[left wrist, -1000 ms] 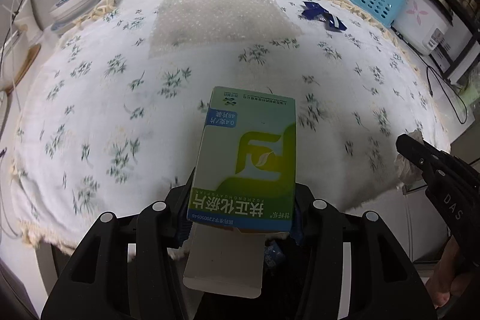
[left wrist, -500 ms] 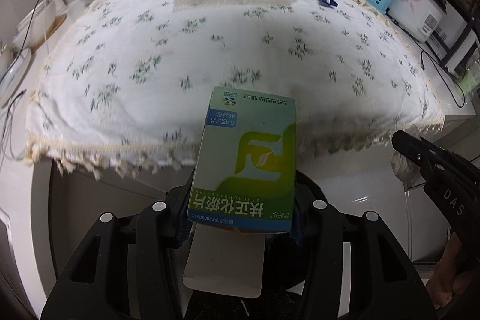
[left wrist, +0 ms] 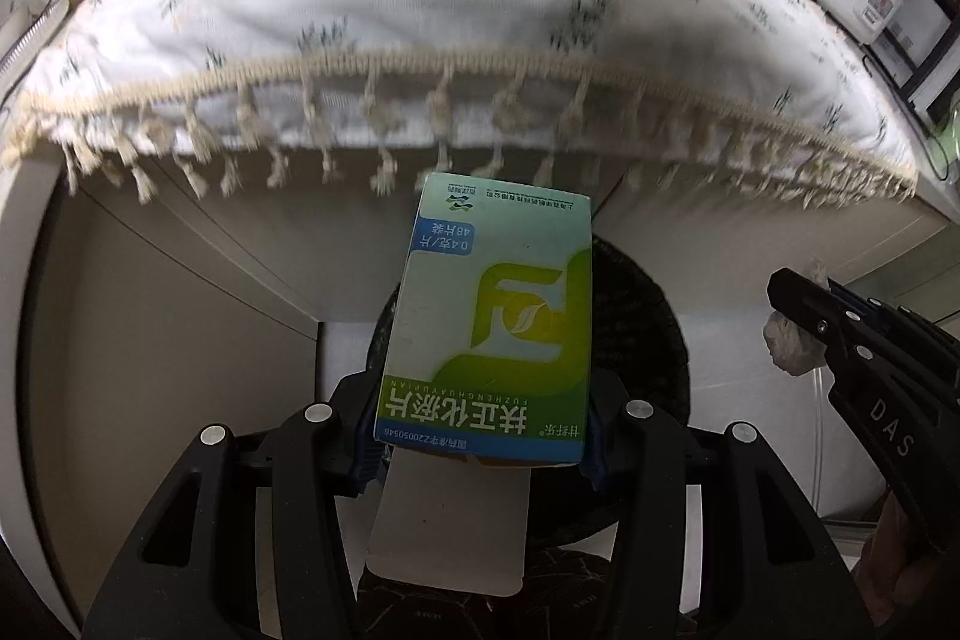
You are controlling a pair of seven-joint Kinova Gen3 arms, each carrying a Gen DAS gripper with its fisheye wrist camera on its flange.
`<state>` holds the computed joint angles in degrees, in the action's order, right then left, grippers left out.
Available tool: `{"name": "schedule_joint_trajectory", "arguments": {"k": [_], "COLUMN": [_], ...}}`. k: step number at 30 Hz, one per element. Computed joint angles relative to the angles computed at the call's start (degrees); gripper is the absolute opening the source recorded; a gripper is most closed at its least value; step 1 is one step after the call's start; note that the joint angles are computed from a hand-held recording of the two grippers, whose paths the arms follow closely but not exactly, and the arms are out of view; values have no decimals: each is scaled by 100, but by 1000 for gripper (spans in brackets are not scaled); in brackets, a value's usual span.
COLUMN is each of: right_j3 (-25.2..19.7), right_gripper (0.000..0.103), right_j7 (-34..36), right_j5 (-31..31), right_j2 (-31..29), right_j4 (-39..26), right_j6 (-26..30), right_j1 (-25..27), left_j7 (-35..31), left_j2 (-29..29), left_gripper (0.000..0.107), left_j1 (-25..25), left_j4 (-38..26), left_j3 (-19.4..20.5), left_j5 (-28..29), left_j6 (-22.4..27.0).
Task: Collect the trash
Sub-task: 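Lift the medicine box and tissue and carry both down toward the bin, then open the left tool over the bin to drop the medicine box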
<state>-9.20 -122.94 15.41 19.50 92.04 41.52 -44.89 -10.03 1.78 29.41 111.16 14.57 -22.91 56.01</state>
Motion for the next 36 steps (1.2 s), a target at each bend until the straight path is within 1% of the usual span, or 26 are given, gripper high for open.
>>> {"name": "schedule_joint_trajectory", "arguments": {"k": [4, 5, 10, 16, 20, 21, 22, 23, 24, 25, 28, 30, 34, 36], "right_j3": [-15, -18, 52, 84, 82, 74, 65, 55, 42, 38, 28, -7, -26, -35], "right_gripper": [13, 13, 13, 13, 13, 14, 14, 14, 14, 14, 14, 14, 14, 15], "right_j7": [28, 42, -56, -231, -312, -326, -337, -363, -354, -360, -364, -263, -100, -27], "right_j5": [-57, -84, -40, 0, 33, 23, 5, -1, -18, -14, 3, -70, -202, -279], "right_j2": [60, 63, 22, -47, -76, -79, -83, -76, -85, -47, 63, 147, 347, 443], "right_j4": [215, 254, 424, 572, 643, 649, 660, 640, 656, 618, 540, 493, 356, 287], "right_j6": [-155, -178, -229, -254, -244, -226, -222, -200, -200, -185, -194, -254, -345, -355], "right_j1": [36, 53, 46, 88, 125, 136, 153, 142, 160, 153, 104, 148, 119, 95], "left_j7": [386, 408, 553, 559, 370, 392, 392, 414, 429, 444, 418, 490, 640, 673], "left_j2": [167, 275, 604, 1019, 1224, 1243, 1242, 1240, 1193, 1136, 993, 844, 536, 421], "left_gripper": [49, 49, 49, 49, 52, 53, 57, 65, 70, 71, 78, 88, 97, 97], "left_j1": [104, 142, 344, 577, 674, 756, 798, 847, 876, 883, 819, 773, 632, 541], "left_j4": [316, 312, 485, 488, 396, 352, 317, 297, 306, 338, 424, 515, 658, 693], "left_j3": [16, 13, -140, -380, -519, -560, -608, -633, -650, -656, -634, -611, -500, -417], "left_j5": [-223, -279, -399, -491, -454, -497, -547, -591, -617, -632, -613, -622, -699, -668], "left_j6": [-448, -461, -922, -1383, -1565, -1500, -1439, -1391, -1350, -1330, -1268, -1198, -962, -811]}}
